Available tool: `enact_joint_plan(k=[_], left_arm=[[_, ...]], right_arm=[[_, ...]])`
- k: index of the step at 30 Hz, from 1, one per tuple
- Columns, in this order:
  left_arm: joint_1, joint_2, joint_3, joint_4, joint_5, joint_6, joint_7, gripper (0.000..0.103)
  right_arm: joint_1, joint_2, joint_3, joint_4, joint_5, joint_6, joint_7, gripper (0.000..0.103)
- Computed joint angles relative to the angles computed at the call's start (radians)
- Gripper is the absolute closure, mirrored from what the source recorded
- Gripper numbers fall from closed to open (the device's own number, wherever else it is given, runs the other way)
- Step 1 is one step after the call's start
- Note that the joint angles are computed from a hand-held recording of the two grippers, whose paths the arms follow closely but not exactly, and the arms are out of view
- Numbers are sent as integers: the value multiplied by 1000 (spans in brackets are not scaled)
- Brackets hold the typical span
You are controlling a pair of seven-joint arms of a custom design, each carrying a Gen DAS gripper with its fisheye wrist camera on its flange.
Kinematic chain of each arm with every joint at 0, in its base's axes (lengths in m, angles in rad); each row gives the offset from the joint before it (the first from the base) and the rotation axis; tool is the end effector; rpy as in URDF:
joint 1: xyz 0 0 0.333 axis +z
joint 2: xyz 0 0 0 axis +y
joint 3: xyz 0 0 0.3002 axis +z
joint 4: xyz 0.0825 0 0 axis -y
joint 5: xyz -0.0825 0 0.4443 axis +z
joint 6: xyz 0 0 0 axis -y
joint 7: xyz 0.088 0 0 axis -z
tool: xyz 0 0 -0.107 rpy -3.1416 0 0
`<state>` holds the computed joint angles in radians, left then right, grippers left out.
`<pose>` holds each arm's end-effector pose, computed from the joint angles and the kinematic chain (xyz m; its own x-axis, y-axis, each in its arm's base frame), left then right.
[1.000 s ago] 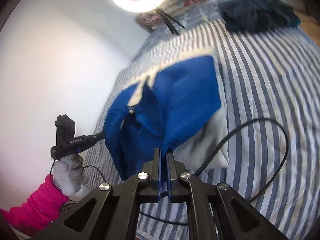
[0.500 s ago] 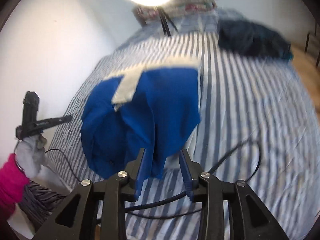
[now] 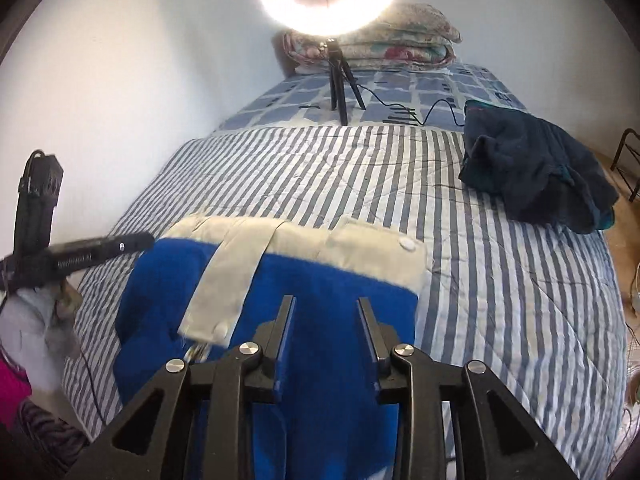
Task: Fold large clothes
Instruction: 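Lower the folded bundle onto the bed and open both grippers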
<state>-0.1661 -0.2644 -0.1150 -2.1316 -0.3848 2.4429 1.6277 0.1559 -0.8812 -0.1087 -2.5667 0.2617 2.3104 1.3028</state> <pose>0.5585 -0.1662 0.5506 -0.1994 -0.9322 0.3020 -0.8565 0.0161 -0.5159 0.4063 0.0194 0.5825 0.2680 -0.9463 -0.1810 -0.7830 -0.1045 -0.6131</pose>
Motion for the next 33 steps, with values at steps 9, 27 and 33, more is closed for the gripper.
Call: enact_joint_plan(k=[9, 27, 33], left_arm=[[18, 102, 19, 15, -109, -66, 85, 100], [29, -96, 57, -138, -100, -202, 148, 100], [30, -98, 57, -142, -111, -201, 181, 100]], right_arm=[[6, 184, 5, 7, -6, 28, -60, 85], [-81, -134, -41, -129, 12, -293, -108, 84], [-85, -101, -42, -119, 21, -307, -104, 82]])
